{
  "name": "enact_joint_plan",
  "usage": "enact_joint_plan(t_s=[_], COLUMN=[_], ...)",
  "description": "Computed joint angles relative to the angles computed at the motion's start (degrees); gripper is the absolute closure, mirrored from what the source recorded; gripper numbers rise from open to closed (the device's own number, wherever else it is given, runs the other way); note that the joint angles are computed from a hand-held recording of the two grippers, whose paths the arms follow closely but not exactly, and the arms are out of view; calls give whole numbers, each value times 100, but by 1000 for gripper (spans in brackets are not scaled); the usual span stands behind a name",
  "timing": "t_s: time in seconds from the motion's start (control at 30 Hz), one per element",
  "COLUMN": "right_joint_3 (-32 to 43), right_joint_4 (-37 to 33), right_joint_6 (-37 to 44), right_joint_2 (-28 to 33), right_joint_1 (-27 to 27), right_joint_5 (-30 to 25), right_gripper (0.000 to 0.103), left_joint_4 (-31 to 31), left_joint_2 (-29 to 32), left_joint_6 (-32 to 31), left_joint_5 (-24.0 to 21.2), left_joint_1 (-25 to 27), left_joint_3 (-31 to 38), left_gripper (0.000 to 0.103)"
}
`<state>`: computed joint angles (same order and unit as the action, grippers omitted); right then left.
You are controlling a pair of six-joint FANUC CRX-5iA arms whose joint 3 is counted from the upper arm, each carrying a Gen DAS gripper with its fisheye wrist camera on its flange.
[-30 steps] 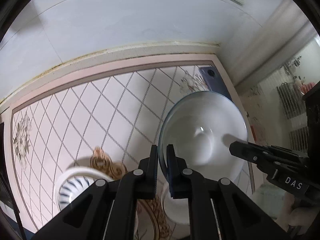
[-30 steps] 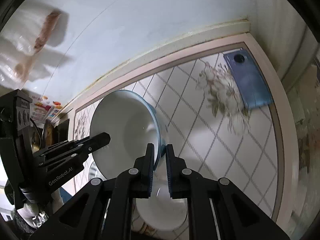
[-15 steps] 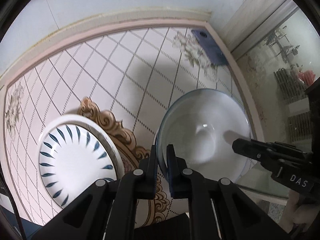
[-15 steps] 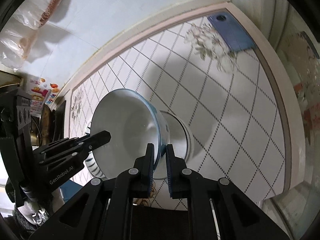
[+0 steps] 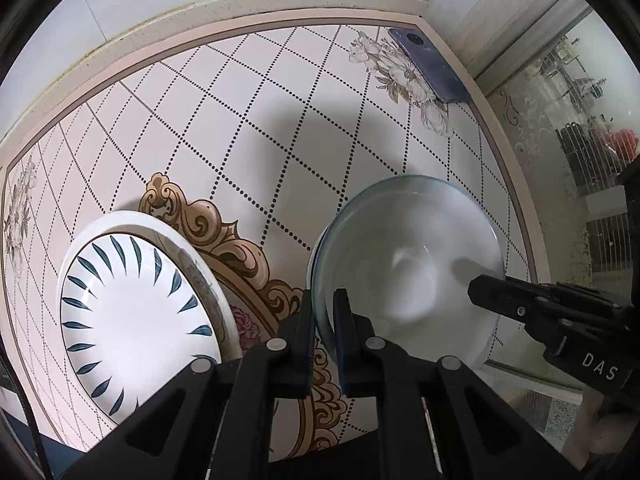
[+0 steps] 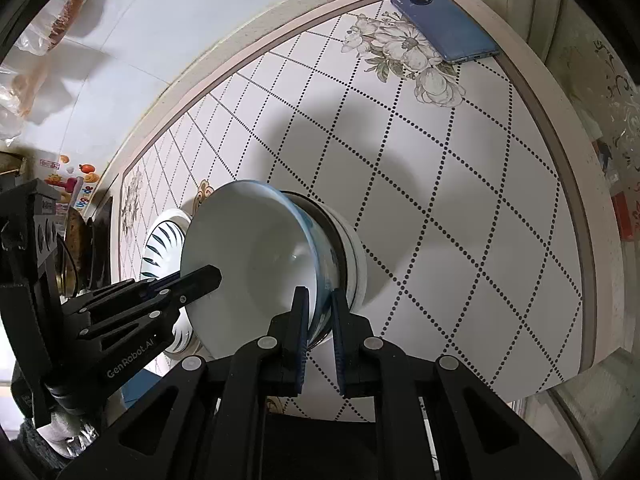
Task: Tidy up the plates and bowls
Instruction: 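Lower the nested bowls into the blue-dot bowl and open both grippers, then grasp the three-bowl stack rim with both grippers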
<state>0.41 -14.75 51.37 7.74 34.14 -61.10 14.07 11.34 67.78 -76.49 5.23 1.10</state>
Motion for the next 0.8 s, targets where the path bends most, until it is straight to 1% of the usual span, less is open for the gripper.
enact_joint_plan(t_s=[0.33,0.47,0.6,0.63,0.67,0.7,0.73,0.77,0.8], right_joint_3=[-3,81,130,141,135,106,62,41,20], right_joint_4=[-46,10,415,470,562,733,939,1058,1194], right_joint_6=[33,-60,-436,-499,-580,-728,-888,-974,-1079], right_joint_2=[45,87,8,-32,-85,-155,-247,-314,-393], right_joint_1=[-69,-51,156,199,257,349,465,546,641], right_joint_5=[22,-106,-320,-377,-425,-465,-494,-525,-573], right_gripper=[91,91,90,87,76,68,45,26,21], left_joint_4=[-90,-151,14,52,78,110,159,177,231], left_joint_2=[-10,-40,-253,-324,-431,-512,-629,-695,-788], left_joint_6=[17,88,-69,-105,-163,-224,-317,-345,-415], left_joint_5=[151,-38,-257,-298,-336,-357,-373,-385,-425], left_joint_1=[-74,-70,104,150,202,242,303,326,385], left_joint_3=[-15,86,90,74,46,15,-37,-55,-80], left_gripper=[96,95,95,93,91,87,81,76,68])
